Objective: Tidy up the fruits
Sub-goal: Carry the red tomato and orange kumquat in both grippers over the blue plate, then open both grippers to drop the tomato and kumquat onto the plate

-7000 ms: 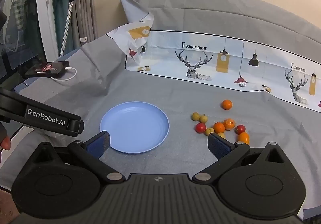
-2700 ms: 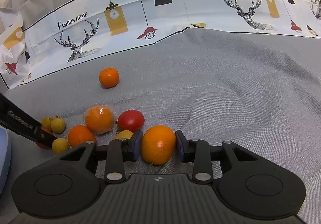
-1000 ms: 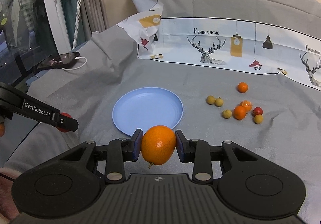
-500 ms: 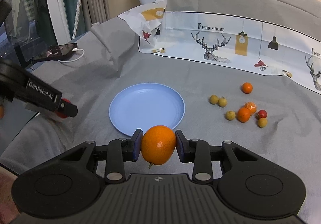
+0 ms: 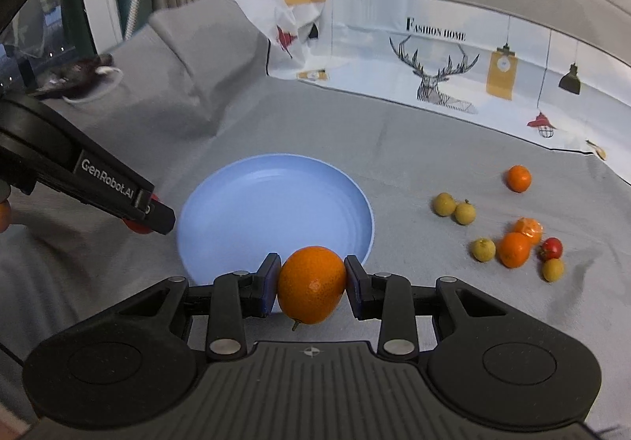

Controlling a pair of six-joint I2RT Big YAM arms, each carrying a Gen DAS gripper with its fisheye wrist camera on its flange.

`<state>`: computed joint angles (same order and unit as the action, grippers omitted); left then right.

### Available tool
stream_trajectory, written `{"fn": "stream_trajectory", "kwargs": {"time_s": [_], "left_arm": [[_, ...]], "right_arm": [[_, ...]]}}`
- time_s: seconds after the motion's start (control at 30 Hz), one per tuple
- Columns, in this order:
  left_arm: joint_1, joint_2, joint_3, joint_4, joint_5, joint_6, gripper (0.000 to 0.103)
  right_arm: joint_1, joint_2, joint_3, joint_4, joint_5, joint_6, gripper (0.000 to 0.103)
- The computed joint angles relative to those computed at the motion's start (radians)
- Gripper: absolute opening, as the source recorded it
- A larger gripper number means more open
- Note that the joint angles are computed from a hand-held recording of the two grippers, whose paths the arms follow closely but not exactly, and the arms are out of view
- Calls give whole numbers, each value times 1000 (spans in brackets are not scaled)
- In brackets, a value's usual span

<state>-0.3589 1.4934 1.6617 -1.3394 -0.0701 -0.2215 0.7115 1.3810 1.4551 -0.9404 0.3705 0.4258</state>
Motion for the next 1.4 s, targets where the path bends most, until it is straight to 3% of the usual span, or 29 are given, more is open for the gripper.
{"fn": "stream_trajectory", "kwargs": {"time_s": [0.27, 0.5, 0.53, 0.6, 0.63, 0.67, 0.73, 0.87, 1.13, 1.23, 1.4], "left_arm": [[-3, 111, 60, -3, -19, 19, 32], [-4, 162, 81, -4, -51, 36, 33], [-5, 161, 81, 2, -54, 42, 36], [-4, 154, 77, 25, -54, 58, 55], [-4, 143, 69, 44, -56, 63, 82], [-5, 133, 65, 56, -64, 61, 101], [-7, 104, 52, 78, -71, 50, 103], [-11, 65, 50, 24, -56, 63, 103], [-46, -122, -83, -44, -100, -30, 103], [-73, -203, -153, -37, -128, -66, 103], [-123, -296, -220, -11, -200, -62, 103]], "right_arm": [[-52, 72, 15, 24, -70, -48, 37], [-57, 130, 33, 35, -82, -104, 37], [-59, 138, 41, 32, -82, -106, 37], [-61, 148, 55, 32, -72, -104, 38], [-62, 146, 56, 40, -63, -106, 42], [-62, 145, 59, 43, -57, -109, 55], [-56, 137, 69, 26, -31, -95, 77], [-31, 91, 68, -34, -3, -51, 91], [90, -41, 22, -179, 39, 151, 99], [129, -81, 12, -195, 97, 163, 100], [185, -134, 1, -193, 211, 192, 100]]}}
